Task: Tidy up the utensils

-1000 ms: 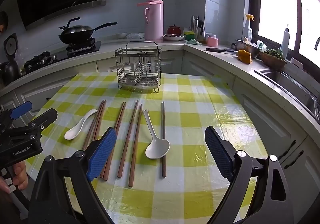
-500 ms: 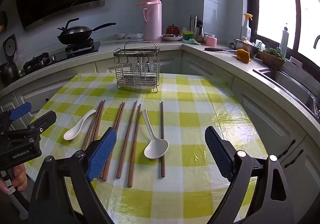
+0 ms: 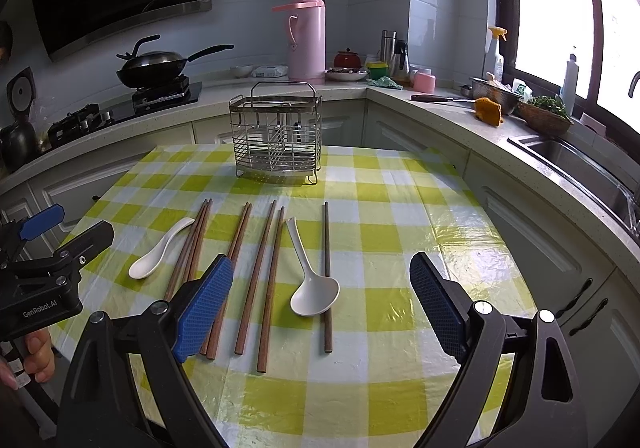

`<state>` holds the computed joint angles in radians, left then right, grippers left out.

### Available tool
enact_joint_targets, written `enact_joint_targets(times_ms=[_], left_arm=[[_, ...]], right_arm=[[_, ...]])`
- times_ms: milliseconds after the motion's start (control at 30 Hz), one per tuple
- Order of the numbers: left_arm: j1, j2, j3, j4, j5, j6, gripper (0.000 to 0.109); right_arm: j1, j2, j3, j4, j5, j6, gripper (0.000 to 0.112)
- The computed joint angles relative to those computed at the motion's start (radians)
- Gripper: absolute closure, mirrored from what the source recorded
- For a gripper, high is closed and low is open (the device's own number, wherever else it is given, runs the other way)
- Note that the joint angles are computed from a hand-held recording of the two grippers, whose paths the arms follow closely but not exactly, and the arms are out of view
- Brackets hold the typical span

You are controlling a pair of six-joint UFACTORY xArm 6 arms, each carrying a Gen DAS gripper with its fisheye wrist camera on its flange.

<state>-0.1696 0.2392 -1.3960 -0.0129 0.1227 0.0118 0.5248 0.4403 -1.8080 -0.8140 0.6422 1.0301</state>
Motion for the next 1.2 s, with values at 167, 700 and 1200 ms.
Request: enact_joint_targets(times_ms=[167, 700, 1200], left_arm=[[0.0, 0.0, 0.0, -0.004, 0.0, 0.003, 0.01], [-0.004, -0.003, 0.011, -0.036, 0.0, 0.039, 0.01], [-0.004, -0.005, 0.014, -0.035, 0.001, 0.039, 0.01]], right_arm=[[0.005, -0.002, 0.004, -0.005, -0.001, 0.007, 0.028], [0.003, -0.006, 0.012, 0.005, -0.007, 0.012, 0.028], [0.003, -0.006, 0.013, 0.008, -0.009, 0.013, 0.028]])
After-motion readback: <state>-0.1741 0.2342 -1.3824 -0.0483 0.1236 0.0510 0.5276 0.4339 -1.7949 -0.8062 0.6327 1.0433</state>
